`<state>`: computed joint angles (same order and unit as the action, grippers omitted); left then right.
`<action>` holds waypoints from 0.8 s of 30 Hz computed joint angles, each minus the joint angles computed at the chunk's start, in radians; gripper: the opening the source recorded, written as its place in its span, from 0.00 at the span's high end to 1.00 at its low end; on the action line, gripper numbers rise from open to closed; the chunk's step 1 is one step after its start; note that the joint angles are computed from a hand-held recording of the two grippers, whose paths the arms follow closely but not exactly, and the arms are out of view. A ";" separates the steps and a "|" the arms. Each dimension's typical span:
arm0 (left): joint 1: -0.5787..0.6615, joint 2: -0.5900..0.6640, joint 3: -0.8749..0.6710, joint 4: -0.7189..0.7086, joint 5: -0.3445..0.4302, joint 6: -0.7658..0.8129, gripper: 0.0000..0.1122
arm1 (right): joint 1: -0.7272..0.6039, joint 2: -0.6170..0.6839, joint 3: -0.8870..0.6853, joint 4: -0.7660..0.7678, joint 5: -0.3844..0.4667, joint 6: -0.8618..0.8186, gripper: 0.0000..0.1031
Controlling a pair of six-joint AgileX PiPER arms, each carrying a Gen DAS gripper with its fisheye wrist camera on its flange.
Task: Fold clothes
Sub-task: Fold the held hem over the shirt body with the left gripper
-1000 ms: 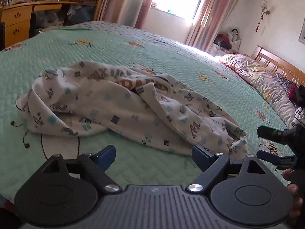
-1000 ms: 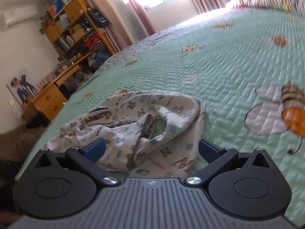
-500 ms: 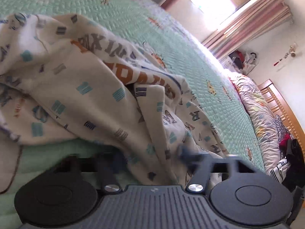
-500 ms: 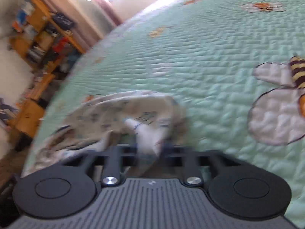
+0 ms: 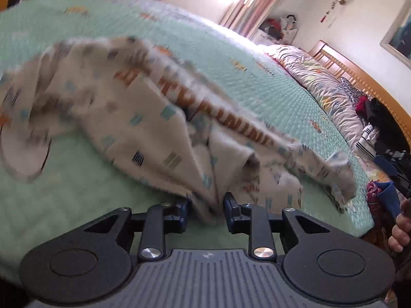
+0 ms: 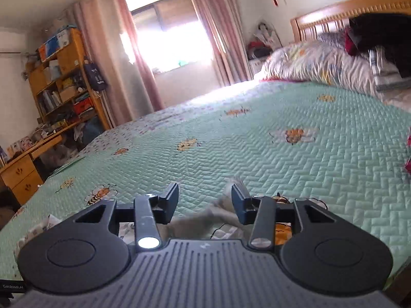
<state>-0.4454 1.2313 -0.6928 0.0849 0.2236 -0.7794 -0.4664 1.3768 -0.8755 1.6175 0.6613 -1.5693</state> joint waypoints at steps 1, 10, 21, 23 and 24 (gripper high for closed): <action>0.010 -0.021 0.015 -0.047 -0.003 0.037 0.71 | 0.011 -0.038 0.041 0.049 0.002 -0.060 0.46; -0.026 -0.166 0.009 0.462 0.151 -0.414 0.42 | 0.254 0.098 -0.156 -0.259 0.156 0.134 0.30; 0.048 -0.219 -0.040 0.648 0.260 -0.523 0.10 | 0.541 0.595 -0.841 -0.842 0.133 0.643 0.19; 0.047 -0.215 -0.022 0.624 0.250 -0.510 0.10 | 0.563 0.719 -1.025 -0.934 0.243 0.748 0.19; 0.042 -0.210 -0.014 0.617 0.249 -0.505 0.10 | 0.570 0.768 -1.095 -0.941 0.294 0.757 0.20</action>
<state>-0.4032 1.0211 -0.7067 0.7021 0.4728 -1.2848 0.1034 2.1443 -1.9704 0.6763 0.9555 -0.8121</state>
